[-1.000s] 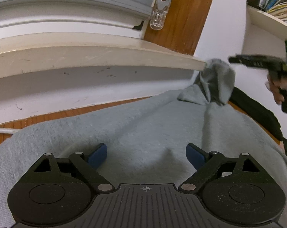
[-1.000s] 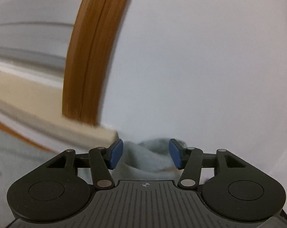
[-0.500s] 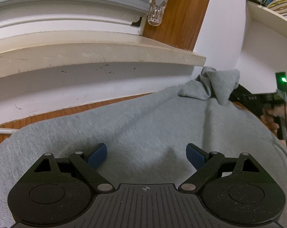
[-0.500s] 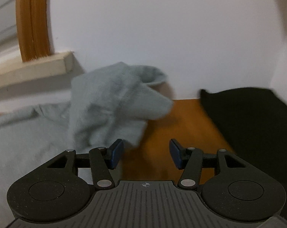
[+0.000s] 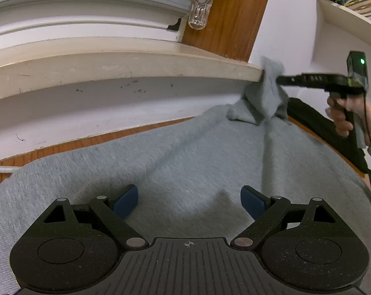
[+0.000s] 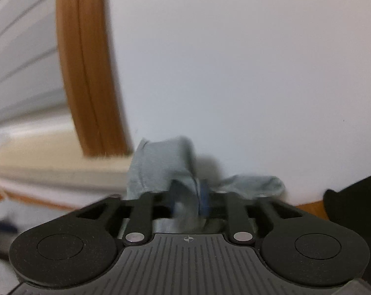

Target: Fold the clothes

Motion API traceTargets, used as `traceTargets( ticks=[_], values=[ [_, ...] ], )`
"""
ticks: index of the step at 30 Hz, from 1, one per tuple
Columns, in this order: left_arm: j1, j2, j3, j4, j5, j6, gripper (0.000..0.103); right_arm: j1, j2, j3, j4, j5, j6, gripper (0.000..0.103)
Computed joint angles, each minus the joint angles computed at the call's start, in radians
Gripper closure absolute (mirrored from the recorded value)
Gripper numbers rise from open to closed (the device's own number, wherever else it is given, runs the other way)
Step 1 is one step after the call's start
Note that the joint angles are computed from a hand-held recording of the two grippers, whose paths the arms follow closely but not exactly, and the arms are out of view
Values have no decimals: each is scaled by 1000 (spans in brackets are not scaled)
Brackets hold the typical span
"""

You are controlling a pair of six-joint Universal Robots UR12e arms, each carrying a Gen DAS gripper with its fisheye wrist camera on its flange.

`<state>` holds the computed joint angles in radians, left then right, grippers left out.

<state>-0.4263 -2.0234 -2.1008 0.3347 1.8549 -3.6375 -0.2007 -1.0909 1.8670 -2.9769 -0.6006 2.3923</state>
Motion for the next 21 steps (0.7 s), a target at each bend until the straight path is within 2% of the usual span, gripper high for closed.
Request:
traceTargets(
  ticks=[5, 8, 11, 14, 19, 20, 21],
  values=[
    [0, 0, 0, -1, 0, 0, 11, -25, 18, 5, -46, -109, 21, 65],
    [-1, 2, 1, -5, 2, 1, 11, -36, 18, 14, -17, -171, -8, 64],
    [-2, 1, 2, -7, 2, 2, 11, -34, 18, 11, 56, -217, -67, 64],
    [-1, 1, 2, -5, 0, 1, 11, -34, 20, 2, 122, -216, -97, 60],
    [0, -1, 1, 0, -3, -1, 11, -17, 33, -1, 139, -165, -36, 57],
    [0, -1, 1, 0, -4, -1, 11, -15, 33, -2, 142, -159, -34, 59],
    [0, -1, 1, 1, -4, 0, 11, -14, 31, -5, 153, -155, -39, 69]
  ],
)
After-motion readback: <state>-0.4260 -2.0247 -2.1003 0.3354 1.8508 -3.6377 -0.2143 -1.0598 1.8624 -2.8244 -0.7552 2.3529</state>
